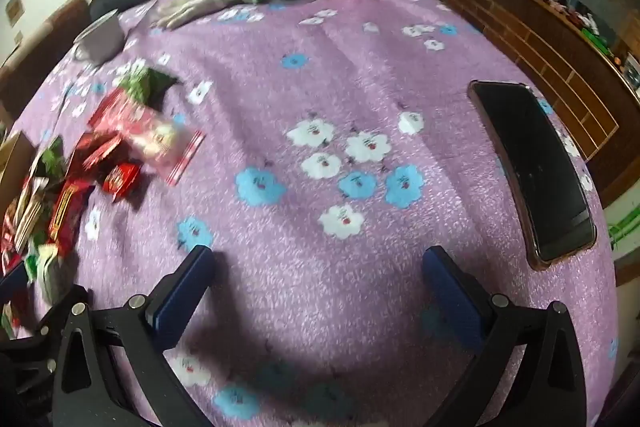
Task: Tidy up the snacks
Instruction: 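Grasp the white snack packet on the tablecloth with the right tool, then lift the white packet with the right tool toward the cardboard box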
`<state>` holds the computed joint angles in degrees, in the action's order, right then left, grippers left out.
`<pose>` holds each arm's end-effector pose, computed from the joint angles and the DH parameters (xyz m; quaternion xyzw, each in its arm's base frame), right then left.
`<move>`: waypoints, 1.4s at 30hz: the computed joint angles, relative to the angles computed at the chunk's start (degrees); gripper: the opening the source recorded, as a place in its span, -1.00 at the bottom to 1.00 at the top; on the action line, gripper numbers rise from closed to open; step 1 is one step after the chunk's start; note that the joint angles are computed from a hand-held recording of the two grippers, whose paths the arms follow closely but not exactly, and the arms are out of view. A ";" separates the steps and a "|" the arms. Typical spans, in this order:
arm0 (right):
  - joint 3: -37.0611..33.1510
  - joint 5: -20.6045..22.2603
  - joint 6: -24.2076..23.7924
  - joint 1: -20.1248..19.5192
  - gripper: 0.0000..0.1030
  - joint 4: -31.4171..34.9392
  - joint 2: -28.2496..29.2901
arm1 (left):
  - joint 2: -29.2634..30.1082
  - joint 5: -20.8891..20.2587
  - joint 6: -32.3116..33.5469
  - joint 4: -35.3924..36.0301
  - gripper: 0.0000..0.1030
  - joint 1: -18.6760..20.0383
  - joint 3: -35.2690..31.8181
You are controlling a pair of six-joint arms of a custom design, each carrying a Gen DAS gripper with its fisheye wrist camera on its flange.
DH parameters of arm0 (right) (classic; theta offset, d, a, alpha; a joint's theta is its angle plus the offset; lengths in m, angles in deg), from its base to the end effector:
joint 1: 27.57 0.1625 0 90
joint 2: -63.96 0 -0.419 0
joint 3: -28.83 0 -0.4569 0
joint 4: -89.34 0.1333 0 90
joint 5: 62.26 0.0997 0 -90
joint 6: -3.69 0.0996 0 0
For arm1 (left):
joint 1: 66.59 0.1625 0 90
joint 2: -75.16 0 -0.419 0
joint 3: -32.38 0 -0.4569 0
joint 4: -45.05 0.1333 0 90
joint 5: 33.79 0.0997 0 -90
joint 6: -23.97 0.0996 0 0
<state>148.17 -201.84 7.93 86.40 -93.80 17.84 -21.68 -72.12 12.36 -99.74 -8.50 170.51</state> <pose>0.2711 -0.4683 0.0003 0.0817 -0.8934 0.2529 0.3623 -0.0345 -0.4554 0.2402 0.1071 0.8889 -0.2587 0.3627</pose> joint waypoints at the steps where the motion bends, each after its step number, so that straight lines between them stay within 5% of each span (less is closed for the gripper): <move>1: 0.14 0.08 -0.28 0.03 0.99 -0.09 -0.04 | -0.41 -0.52 0.53 1.17 0.99 -0.02 -0.10; 5: 1.33 -2.32 -1.20 1.31 0.96 -3.41 0.52 | -4.44 -3.94 -0.27 1.02 0.89 -0.99 2.49; 8: 2.44 -5.92 -5.99 4.25 0.95 -10.29 1.20 | -10.81 -1.62 -1.85 7.87 0.76 -4.36 3.59; 13: 4.24 -5.03 -20.03 10.59 0.96 -29.00 0.70 | -25.66 7.00 5.46 7.92 0.76 -13.73 6.77; 15: 4.96 -0.42 -24.70 12.12 1.00 -35.59 0.28 | -31.03 13.56 15.46 -1.41 0.77 -18.88 9.62; 18: 4.14 3.88 -21.93 12.61 1.00 -27.49 -1.32 | -34.31 15.28 22.97 -7.65 0.99 -19.64 9.33; 22: 1.42 8.98 -15.79 11.65 0.92 -13.59 -0.26 | -31.52 13.03 18.06 0.83 0.99 -13.19 4.17; 23: 0.32 10.03 -14.83 11.42 0.81 -11.31 0.89 | -30.76 11.54 18.40 0.24 0.91 -11.80 3.73; 25: -1.75 10.19 -11.86 11.26 0.24 -6.22 3.49 | -31.65 6.65 18.07 1.00 0.62 -9.35 3.70; 27: -3.84 11.95 -8.84 10.56 -0.01 -1.09 5.59 | -32.66 2.32 16.26 3.67 0.45 -7.62 3.55; 31: -6.97 11.37 -6.91 10.04 -0.04 2.03 9.67 | -32.24 -2.57 14.79 3.92 0.30 -6.08 4.70; 35: -9.12 11.17 -4.40 9.91 -0.28 3.44 12.34 | -33.82 -8.09 12.16 7.18 -0.25 -5.00 5.59; 37: -9.76 8.26 -4.83 11.02 -0.57 2.99 13.32 | -34.57 -9.90 11.56 7.22 -0.25 -4.86 6.44; 42: -5.04 11.45 -1.73 11.63 -0.65 0.79 9.33 | -42.99 -10.77 7.69 13.69 -0.25 -9.35 9.55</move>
<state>143.13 -190.39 6.21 98.03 -93.01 27.17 -64.67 -82.89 20.05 -86.05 -17.85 180.06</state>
